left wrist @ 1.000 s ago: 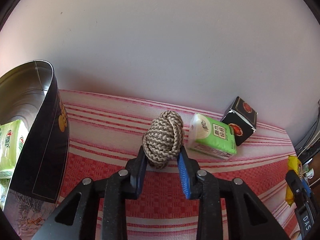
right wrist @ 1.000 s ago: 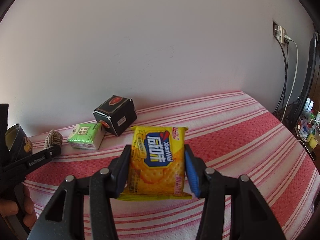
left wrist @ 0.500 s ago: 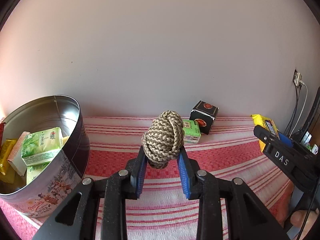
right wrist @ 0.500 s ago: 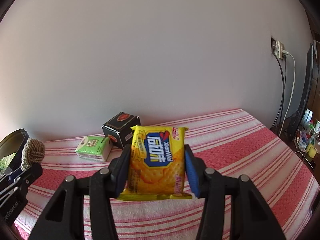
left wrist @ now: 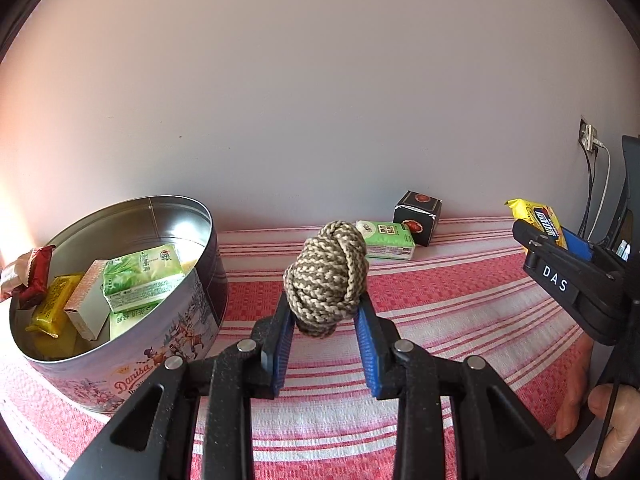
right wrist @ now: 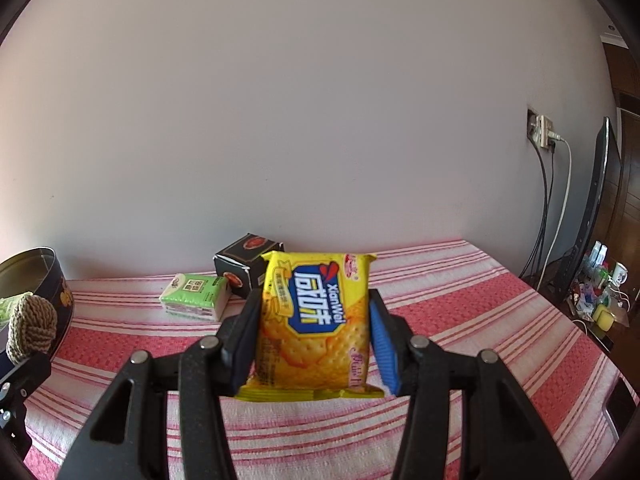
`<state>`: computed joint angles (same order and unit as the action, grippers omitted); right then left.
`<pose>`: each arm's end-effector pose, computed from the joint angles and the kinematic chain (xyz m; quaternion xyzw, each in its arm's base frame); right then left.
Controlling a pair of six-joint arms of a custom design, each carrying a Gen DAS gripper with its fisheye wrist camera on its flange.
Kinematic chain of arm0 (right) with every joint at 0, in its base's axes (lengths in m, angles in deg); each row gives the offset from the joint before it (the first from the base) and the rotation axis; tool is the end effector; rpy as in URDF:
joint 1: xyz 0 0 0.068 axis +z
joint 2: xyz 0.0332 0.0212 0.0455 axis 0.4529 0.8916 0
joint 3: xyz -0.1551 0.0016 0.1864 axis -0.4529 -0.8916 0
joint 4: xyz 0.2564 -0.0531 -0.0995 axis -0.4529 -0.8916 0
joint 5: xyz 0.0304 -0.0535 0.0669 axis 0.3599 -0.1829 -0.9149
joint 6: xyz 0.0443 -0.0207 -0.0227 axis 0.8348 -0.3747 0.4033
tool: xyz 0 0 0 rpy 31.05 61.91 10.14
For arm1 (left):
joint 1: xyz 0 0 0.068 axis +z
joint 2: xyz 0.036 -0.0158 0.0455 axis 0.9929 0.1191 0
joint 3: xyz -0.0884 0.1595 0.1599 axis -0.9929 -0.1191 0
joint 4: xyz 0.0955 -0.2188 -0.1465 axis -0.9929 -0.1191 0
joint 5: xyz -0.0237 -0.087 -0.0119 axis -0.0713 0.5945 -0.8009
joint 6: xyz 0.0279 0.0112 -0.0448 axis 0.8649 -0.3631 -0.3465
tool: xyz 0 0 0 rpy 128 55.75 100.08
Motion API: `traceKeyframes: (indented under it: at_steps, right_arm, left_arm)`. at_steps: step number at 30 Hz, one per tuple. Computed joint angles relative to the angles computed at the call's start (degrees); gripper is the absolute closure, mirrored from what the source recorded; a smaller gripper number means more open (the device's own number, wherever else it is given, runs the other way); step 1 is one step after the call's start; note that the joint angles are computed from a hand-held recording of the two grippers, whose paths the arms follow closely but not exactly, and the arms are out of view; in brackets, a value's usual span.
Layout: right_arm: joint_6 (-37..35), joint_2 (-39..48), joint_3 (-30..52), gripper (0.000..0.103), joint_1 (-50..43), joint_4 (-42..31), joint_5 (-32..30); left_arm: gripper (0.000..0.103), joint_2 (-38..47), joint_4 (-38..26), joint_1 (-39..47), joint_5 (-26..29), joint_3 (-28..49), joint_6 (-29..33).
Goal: Organize objects
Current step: 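Carry the rope ball with the left tool while the right tool carries the cracker packet over the tin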
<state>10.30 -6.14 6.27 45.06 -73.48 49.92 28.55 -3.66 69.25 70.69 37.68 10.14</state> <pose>0.2059 0.0398 0.1817 0.2400 0.8045 -0.1773 0.5135 0.2786 -0.0792 0.1700 0.2238 0.8364 -0.1508 0.4770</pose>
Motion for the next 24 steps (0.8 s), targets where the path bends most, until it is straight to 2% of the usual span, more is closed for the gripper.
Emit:
traceKeyframes:
  at_steps: [5,11,17,24]
  right_arm:
    - [7.75,-0.99,0.80,0.052,7.45,-7.55,6.38]
    - [19.65,3.50,4.20,0.052,17.29,-16.87,13.75]
    - [31.79,10.97,9.12,0.052,24.41,-25.49,17.88]
    - [38.81,21.12,15.25,0.052,30.04,-27.90,18.41]
  left_arm:
    - [0.071,-3.25,-0.25,1.60,1.42,-2.37,2.46]
    - [0.071,-6.25,-1.27,5.16,5.26,-3.74,4.31]
    - [0.071,-7.06,-2.37,9.56,9.00,-3.39,6.05]
    - [0.071,-5.03,-2.97,16.60,14.05,-0.87,8.26]
